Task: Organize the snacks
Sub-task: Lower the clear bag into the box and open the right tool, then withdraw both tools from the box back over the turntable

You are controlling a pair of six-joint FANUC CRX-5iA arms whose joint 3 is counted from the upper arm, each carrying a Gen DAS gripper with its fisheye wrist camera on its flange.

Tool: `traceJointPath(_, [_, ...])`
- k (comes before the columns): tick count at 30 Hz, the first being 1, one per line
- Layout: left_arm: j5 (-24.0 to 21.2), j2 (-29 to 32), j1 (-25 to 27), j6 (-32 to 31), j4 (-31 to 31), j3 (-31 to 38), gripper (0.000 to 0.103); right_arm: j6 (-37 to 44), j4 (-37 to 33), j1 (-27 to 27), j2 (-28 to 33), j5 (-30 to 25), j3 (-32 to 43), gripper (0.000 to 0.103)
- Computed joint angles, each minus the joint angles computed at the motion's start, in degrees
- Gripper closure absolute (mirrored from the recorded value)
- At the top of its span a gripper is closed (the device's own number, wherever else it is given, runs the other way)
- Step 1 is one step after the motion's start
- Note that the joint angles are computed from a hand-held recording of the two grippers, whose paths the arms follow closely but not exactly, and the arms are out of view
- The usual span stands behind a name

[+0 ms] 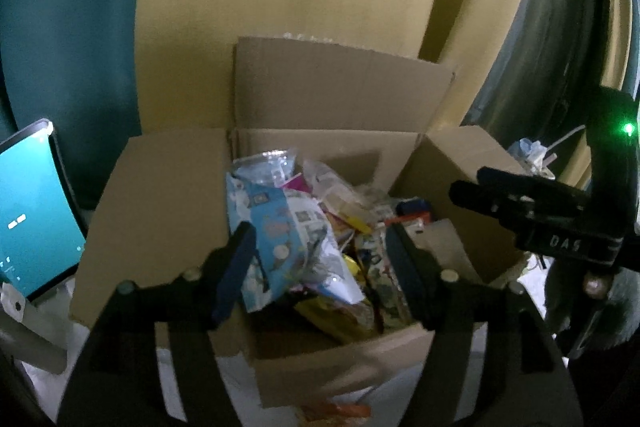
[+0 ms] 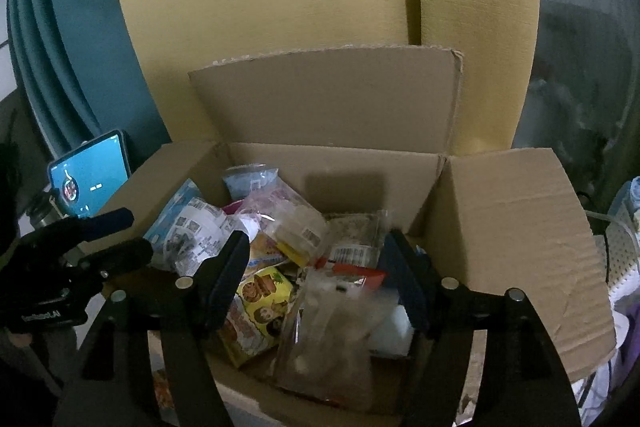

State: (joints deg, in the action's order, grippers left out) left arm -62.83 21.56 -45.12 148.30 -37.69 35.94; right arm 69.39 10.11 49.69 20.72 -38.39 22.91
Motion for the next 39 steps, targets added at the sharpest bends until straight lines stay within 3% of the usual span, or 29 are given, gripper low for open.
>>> traceJointPath(8, [-2.0, -2.0, -4.1, 2.3, -3.8, -0.4, 0.034, -3.2, 3.6, 1.9, -4.7, 1.5, -5.7, 0.030])
traceJointPath(21, [-6.8, -6.2, -13.0, 8.9, -11.1, -3.9, 0.033, -14.8, 15.2, 7.2, -14.4, 4.3, -18.8, 0.030])
traceJointPath(39, [-12.1, -9.8, -23.3, 19.2, -16.6, -10.5, 0.033, -29.8, 27.6, 15.4, -23.3, 4.1, -33.1, 0.030])
